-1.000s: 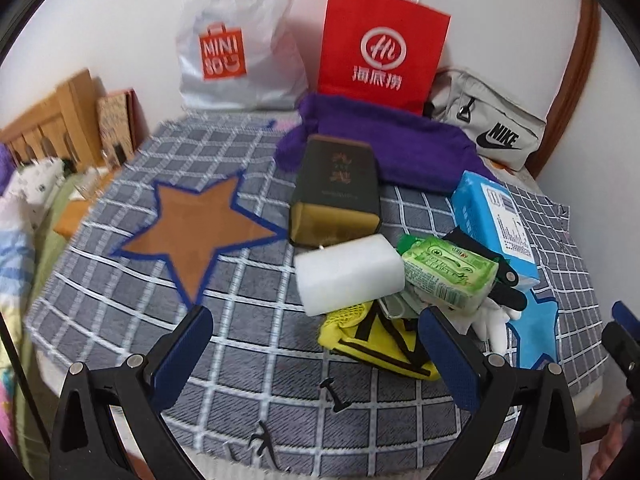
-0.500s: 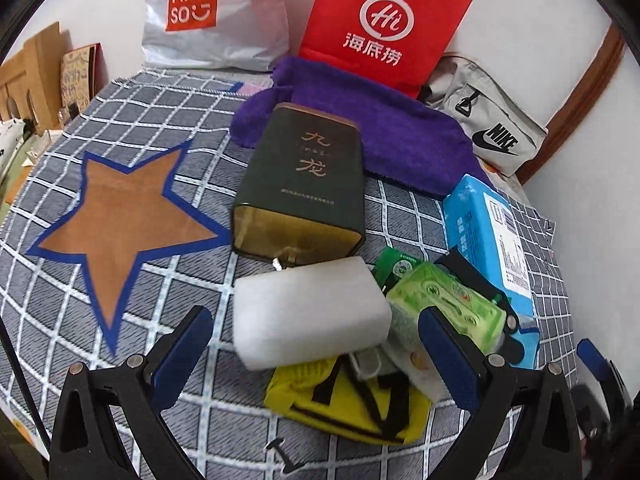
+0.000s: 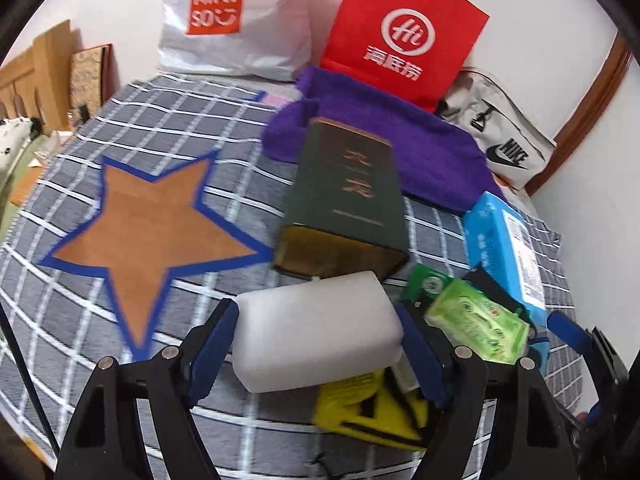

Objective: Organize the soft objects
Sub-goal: 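Grasp the green wipes pack with the right tool while the left tool lifts the sponge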

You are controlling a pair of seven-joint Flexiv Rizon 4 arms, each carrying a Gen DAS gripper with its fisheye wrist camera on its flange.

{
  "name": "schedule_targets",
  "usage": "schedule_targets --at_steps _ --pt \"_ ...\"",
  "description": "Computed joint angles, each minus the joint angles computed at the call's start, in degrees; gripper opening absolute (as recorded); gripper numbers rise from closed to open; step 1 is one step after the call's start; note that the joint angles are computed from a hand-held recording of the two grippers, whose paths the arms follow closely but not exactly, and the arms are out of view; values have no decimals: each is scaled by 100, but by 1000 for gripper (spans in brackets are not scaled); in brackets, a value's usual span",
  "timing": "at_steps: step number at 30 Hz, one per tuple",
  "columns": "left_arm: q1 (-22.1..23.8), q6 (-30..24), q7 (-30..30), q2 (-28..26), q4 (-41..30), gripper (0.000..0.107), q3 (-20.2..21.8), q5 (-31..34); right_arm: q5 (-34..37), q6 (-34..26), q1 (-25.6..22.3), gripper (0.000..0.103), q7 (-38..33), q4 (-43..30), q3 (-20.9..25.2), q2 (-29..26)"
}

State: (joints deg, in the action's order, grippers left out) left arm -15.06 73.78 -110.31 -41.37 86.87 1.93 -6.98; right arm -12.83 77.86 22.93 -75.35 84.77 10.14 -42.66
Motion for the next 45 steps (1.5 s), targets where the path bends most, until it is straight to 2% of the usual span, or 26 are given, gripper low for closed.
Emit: schedule_targets --at_steps 4,10,11,12,15,18,21,28,33,36,39,42,45 --pt "116 115 16 129 211 79 -21 -33 -119 -172 107 101 -65 -277 -56 -183" --pt "222 193 30 193 395 79 -53 -134 -218 -645 260 81 -140 -561 -172 -370" --pt "248 219 40 200 428 79 -80 -162 -280 -573 310 71 -73 -527 -253 -364" --pt "281 257 62 210 469 79 -117 -191 -197 -597 246 55 -149 -552 -148 -366" --pt "353 357 122 254 591 79 -198 -286 104 -662 11 56 -379 -634 227 -379" --pt "354 420 156 316 689 79 -204 -323 103 -393 178 55 -199 -400 -42 -239" --pt "266 444 121 400 771 79 -93 -288 298 -130 -48 55 -311 -140 235 -44" --pt "3 152 -105 498 735 79 210 -23 -19 677 293 55 543 1112 -716 763" --pt "-158 -115 -385 583 630 79 386 280 -409 900 503 55 1246 1849 -1386 1143" --pt "-240 -202 -516 683 554 79 459 487 -438 882 207 55 1393 2008 -1173 1255" --pt "-275 -309 -592 772 438 79 475 674 -564 977 163 55 1551 2113 -1225 1341" --pt "-143 -325 -467 846 346 79 282 678 -653 1043 113 55 1644 2106 -1206 1407" --pt "-35 -400 -206 871 153 79 139 640 -636 981 -90 55 1589 1911 -955 1383"
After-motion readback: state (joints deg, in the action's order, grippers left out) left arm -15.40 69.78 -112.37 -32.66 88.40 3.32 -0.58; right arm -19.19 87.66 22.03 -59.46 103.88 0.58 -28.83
